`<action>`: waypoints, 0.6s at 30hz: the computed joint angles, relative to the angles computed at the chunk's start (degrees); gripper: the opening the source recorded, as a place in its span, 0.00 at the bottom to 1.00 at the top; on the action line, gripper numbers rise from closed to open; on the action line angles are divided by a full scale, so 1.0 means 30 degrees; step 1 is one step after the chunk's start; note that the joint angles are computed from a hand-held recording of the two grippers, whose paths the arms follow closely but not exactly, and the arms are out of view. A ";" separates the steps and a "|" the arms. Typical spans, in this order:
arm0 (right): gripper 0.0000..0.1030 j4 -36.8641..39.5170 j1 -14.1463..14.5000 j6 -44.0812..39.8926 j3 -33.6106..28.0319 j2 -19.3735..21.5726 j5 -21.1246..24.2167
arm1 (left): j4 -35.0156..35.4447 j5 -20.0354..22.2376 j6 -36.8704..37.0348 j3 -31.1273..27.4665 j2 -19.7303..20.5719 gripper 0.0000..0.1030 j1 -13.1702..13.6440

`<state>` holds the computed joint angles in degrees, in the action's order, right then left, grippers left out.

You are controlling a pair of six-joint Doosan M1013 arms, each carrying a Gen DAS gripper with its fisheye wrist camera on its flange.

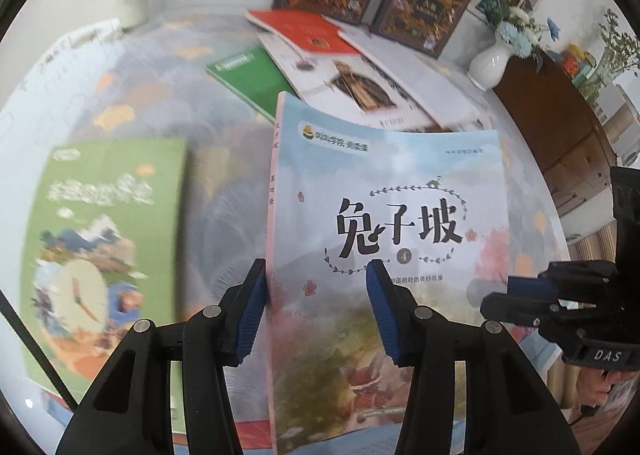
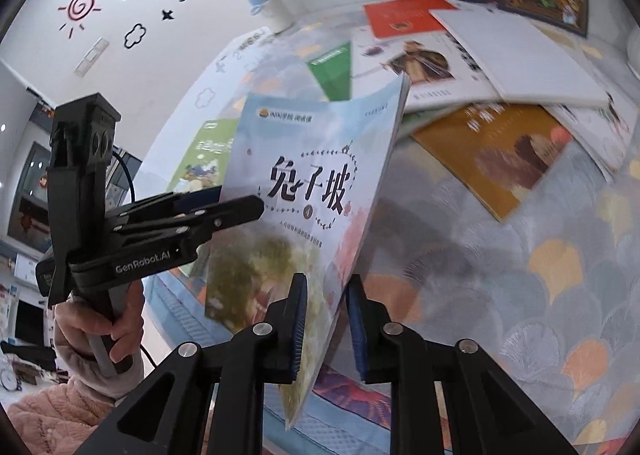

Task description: Organize books

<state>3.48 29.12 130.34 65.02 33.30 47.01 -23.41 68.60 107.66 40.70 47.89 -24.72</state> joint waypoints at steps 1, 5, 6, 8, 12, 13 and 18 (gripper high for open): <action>0.10 -0.0124 0.0036 -0.0009 -0.0241 0.0088 0.0081 | -0.0016 -0.0130 -0.0011 -0.0030 -0.0038 0.45 0.0059; 0.06 0.0427 -0.0010 -0.0362 -0.1026 0.0376 0.0042 | 0.0093 -0.0535 -0.0099 -0.0291 -0.0152 0.45 0.0336; 0.06 0.0474 0.0003 -0.0411 -0.1244 0.0463 0.0082 | 0.0016 -0.0586 -0.0095 -0.0417 -0.0169 0.45 0.0434; 0.06 0.0546 0.0058 -0.0650 -0.1949 0.0767 0.0378 | -0.0137 -0.0794 -0.0020 -0.0537 -0.0262 0.45 0.0603; 0.06 0.1571 0.0046 -0.1605 -0.3300 0.1445 0.0780 | 0.0166 -0.1569 -0.0007 -0.0722 -0.0492 0.45 0.0930; 0.06 0.1677 0.0072 -0.1827 -0.3757 0.1678 0.0971 | 0.0327 -0.1770 -0.0009 -0.0788 -0.0539 0.45 0.1028; 0.06 0.2643 0.0182 -0.3095 -0.6237 0.3157 0.1825 | 0.1074 -0.2975 -0.0337 -0.0514 -0.0820 0.46 0.1437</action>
